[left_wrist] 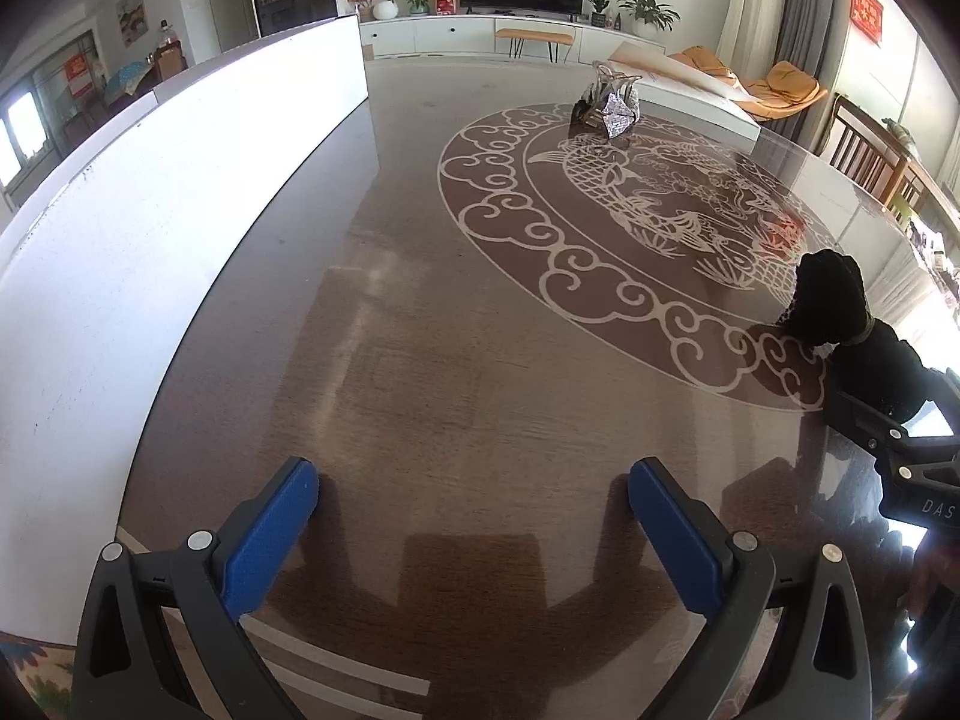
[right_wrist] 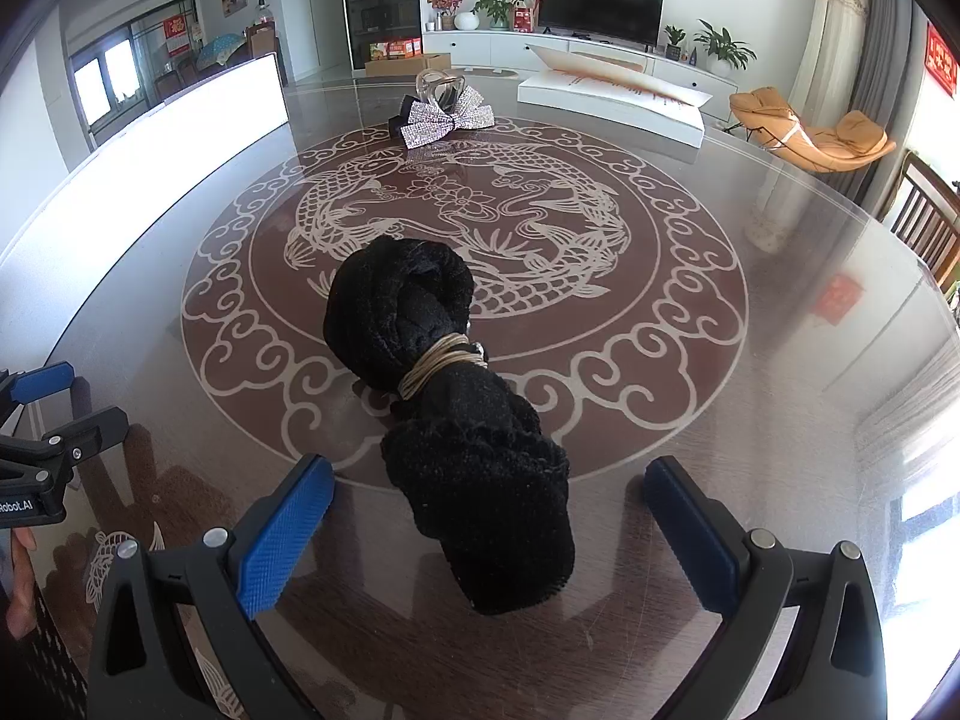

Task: Organize objects
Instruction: 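Hold the black hat above the table with the right tool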

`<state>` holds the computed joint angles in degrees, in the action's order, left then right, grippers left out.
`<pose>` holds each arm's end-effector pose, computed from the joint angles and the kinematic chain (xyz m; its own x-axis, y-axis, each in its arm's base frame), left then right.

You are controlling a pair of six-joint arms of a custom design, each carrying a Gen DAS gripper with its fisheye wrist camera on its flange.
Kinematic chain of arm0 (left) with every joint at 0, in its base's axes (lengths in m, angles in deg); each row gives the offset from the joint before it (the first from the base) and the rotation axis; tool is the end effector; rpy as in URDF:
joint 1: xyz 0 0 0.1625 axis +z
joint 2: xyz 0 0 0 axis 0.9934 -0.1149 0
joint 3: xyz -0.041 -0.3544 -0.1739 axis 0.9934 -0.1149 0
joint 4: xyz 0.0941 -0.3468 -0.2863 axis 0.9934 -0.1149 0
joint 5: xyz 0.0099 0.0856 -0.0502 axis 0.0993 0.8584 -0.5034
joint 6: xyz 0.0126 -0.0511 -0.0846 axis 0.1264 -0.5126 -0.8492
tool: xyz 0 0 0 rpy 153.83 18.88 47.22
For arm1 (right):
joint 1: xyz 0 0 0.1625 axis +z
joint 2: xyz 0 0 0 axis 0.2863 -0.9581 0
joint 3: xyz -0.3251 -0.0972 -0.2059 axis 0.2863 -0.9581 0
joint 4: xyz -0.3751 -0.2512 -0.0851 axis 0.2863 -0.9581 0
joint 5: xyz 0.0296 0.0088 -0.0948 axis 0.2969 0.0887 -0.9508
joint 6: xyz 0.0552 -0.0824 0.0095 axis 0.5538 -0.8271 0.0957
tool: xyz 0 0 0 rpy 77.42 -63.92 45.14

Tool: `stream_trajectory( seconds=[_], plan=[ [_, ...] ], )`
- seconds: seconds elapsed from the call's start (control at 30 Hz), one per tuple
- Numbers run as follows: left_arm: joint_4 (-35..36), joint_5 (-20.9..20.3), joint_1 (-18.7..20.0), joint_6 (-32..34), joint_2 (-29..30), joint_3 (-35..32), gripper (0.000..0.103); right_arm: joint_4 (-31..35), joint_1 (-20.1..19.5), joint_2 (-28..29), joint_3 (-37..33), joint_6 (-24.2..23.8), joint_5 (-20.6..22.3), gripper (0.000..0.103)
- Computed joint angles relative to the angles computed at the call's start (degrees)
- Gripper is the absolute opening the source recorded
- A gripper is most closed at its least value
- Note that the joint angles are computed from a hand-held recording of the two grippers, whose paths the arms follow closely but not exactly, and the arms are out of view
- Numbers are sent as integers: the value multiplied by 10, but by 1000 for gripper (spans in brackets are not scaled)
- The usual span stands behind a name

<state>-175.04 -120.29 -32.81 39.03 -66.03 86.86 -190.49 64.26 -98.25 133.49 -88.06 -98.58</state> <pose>-0.2314 -0.6102 -0.0258 -0.6993 0.1390 -0.7012 0.4546 0.8435 -0.2860 -0.0059 -0.5980 0.2221 -0.6992 -0.0860 0.7097 -0.4619 0.8121 -0.3566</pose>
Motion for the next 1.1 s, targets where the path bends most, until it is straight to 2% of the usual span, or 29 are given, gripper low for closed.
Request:
stream_trajectory(
  seconds=[0.2, 0.4, 1.1],
  plan=[
    [6, 0, 4, 9, 29, -42, 103, 0, 0, 0, 0, 0, 0, 103],
    [-34, 6, 3, 28, 34, -35, 103, -1, 0, 0, 0, 0, 0, 103],
    [-32, 4, 6, 34, 41, -47, 103, -2, 0, 0, 1, 0, 0, 103]
  ],
)
